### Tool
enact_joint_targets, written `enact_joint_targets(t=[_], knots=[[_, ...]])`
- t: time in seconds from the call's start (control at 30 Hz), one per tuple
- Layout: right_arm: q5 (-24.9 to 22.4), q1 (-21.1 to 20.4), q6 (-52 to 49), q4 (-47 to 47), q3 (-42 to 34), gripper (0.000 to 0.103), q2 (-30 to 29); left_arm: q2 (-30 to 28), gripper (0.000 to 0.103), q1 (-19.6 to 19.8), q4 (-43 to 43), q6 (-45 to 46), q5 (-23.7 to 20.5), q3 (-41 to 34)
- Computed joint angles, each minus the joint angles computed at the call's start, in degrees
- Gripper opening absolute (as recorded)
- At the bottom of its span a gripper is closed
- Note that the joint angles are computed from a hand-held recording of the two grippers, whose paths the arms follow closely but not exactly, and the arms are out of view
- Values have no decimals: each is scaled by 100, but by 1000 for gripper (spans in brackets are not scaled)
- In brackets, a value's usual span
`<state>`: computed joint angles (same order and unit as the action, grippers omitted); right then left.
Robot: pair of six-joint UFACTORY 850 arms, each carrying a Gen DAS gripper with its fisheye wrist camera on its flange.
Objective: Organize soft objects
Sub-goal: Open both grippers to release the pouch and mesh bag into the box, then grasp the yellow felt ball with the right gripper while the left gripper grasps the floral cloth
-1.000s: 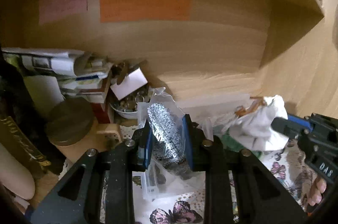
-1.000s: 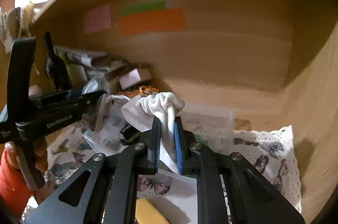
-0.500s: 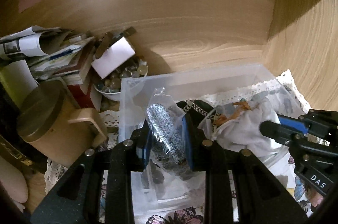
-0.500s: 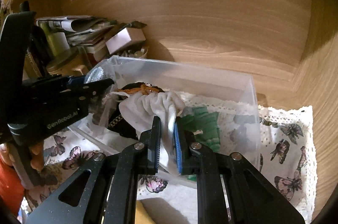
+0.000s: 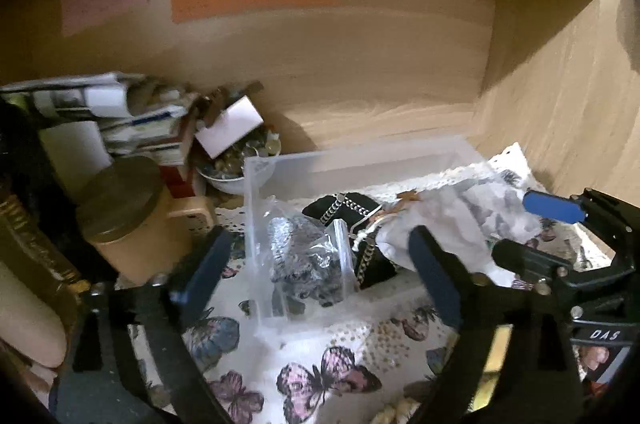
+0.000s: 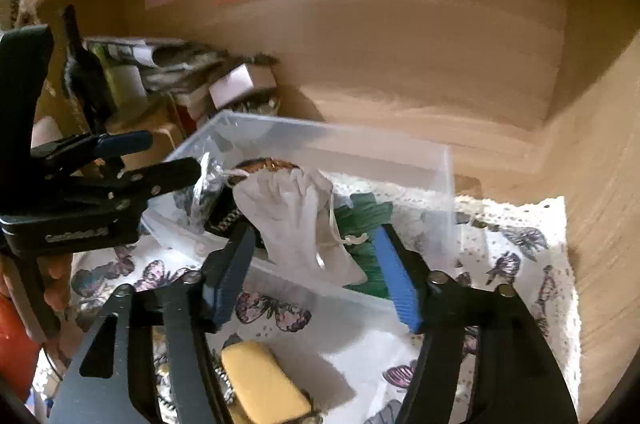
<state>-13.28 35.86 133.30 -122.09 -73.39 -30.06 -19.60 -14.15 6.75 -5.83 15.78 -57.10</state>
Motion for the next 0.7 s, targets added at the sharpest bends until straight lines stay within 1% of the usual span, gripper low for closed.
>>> enact_joint_targets(t=[0.03, 0.07, 0.1, 0.2, 0.33, 0.47, 0.6, 0.7], knots=[[-74, 25, 151, -138, 71, 69, 66, 102, 100, 0, -61, 61, 64, 107], [-175, 50, 414, -390, 192, 73, 167, 219, 102, -2, -71, 95, 144, 234], [-274, 76, 729, -705, 339, 78, 288, 327, 102, -11, -106, 166, 195, 349], [-537, 166, 1314, -1279, 726, 84, 589, 591, 103, -25, -260, 437, 320, 668], [-771, 298, 1464, -1449, 1044, 86, 808, 825, 103, -26, -190, 449, 319, 1032], [-816, 401, 1637, -1582, 1273, 86, 891, 821, 103, 9, -20, 279, 143, 1247], [-698, 462, 1959, -1772, 1476, 86, 917, 672, 103, 46, 462, -270, -147, 1338], [-527, 480, 2276, -2002, 1572, 86, 884, 539, 103, 18, 397, -253, -273, 1394]])
